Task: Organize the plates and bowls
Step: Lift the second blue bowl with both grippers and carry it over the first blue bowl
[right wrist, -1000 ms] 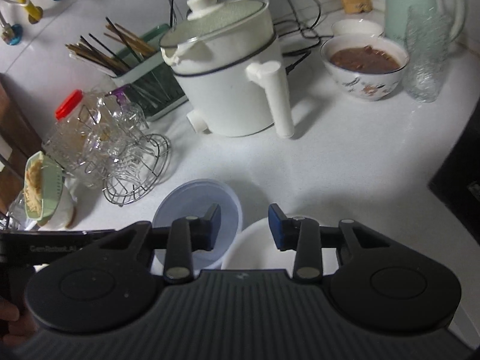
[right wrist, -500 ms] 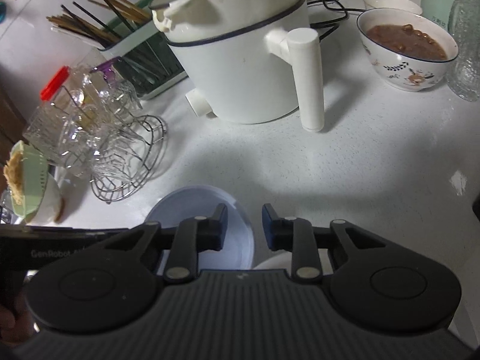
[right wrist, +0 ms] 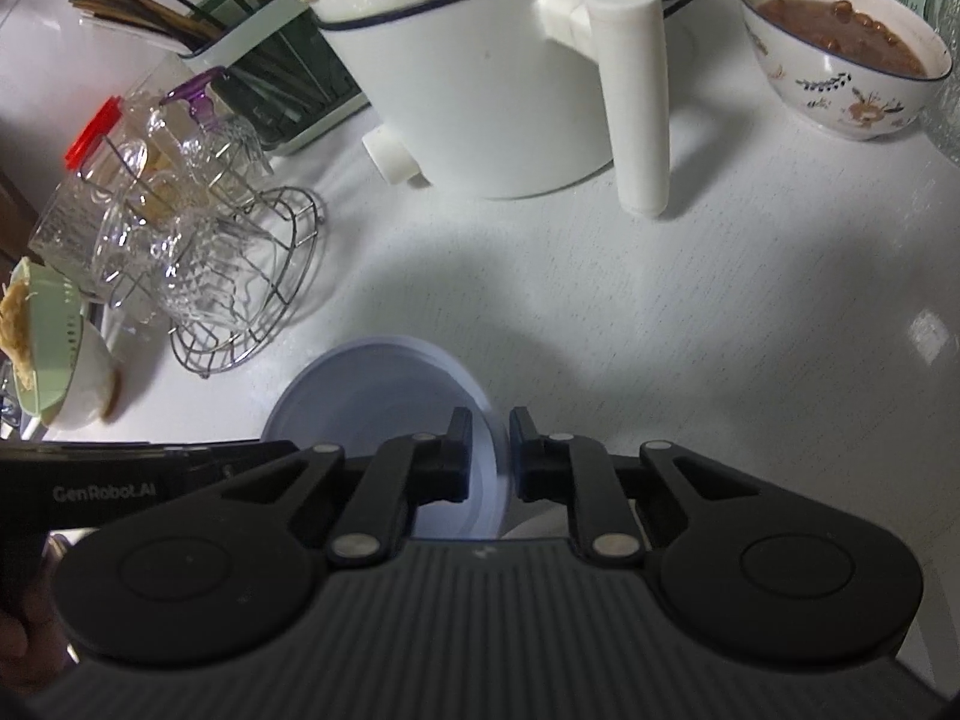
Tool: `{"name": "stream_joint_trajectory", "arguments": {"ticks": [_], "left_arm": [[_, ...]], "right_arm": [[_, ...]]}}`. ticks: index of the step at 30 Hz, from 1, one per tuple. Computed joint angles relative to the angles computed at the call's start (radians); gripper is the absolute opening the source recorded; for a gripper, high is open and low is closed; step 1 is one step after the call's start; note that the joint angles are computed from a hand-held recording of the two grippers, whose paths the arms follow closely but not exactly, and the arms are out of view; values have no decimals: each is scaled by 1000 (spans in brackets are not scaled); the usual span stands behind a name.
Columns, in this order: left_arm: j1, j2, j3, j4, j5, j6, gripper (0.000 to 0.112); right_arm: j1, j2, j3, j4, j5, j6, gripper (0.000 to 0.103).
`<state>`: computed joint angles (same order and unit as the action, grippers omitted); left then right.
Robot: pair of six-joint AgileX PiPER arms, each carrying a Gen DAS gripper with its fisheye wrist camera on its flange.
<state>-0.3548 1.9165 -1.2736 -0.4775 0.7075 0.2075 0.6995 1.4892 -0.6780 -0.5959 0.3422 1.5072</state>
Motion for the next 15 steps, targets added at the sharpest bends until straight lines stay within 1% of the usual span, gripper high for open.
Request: {"name": "stream_joint_trajectory", "arguments": {"ticks": [7,10,15], "left_arm": [[19,-23,16,2,15,0,16],[35,-47,19,-4,31,0,16],[99,-91,28,-87,86,42,16]], "right_arm": [[11,-5,4,-25,-22,66,14],[33,-18,-12,-33,9,75,14],[58,-50,-42,-14,60,64,14]]}}
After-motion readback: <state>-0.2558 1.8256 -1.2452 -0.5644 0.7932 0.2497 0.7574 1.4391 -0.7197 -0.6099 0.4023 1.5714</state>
